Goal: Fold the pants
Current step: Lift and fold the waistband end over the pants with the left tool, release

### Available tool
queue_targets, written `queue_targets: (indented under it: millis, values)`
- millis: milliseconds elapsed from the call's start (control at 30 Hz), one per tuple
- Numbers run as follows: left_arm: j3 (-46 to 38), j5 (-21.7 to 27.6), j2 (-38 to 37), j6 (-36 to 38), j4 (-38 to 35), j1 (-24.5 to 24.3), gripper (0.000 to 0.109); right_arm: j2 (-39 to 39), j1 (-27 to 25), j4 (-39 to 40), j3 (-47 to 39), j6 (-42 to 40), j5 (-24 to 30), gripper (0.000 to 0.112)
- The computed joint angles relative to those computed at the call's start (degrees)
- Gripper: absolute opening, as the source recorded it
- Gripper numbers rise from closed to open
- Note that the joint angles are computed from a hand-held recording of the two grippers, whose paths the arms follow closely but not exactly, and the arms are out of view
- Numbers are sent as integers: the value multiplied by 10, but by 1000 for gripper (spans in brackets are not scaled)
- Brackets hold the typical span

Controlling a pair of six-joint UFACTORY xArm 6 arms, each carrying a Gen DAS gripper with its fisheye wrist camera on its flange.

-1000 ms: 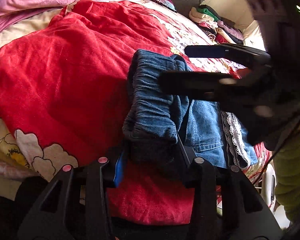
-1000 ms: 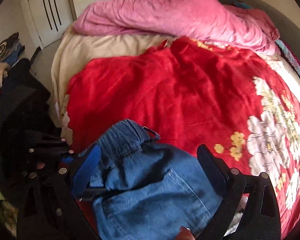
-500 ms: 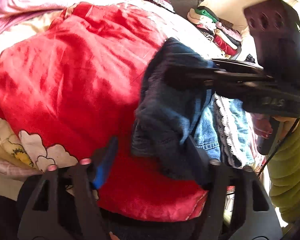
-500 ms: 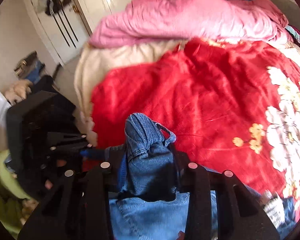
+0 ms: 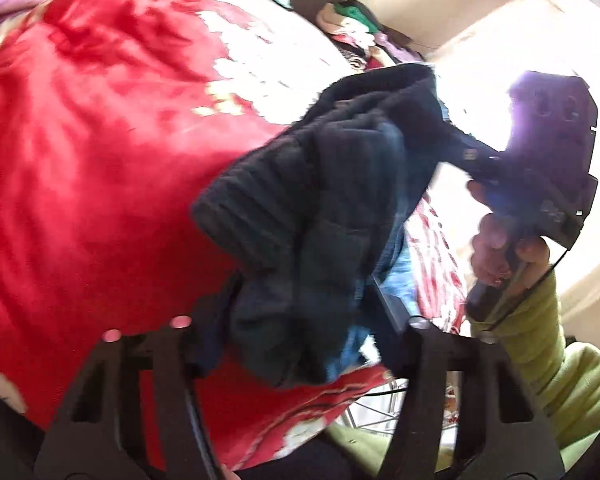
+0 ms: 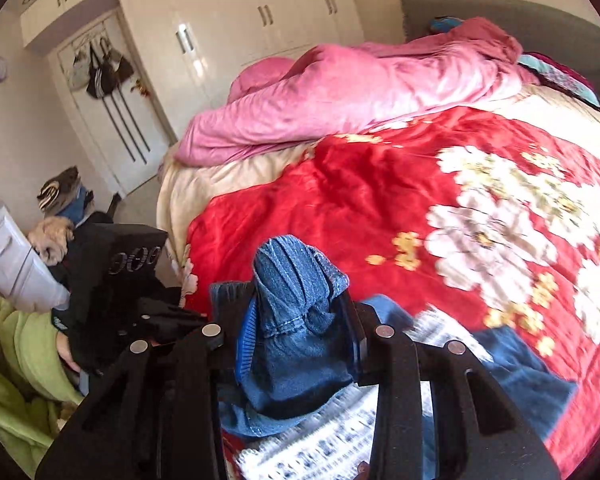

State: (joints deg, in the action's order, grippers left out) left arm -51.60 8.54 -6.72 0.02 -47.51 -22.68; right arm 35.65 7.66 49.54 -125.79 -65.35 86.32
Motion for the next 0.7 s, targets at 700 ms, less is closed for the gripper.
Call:
queue_targets:
  millis: [700]
  values:
    - [-150, 100, 114, -174, 295, -65, 64, -66, -109, 11, 163, 32, -121, 64]
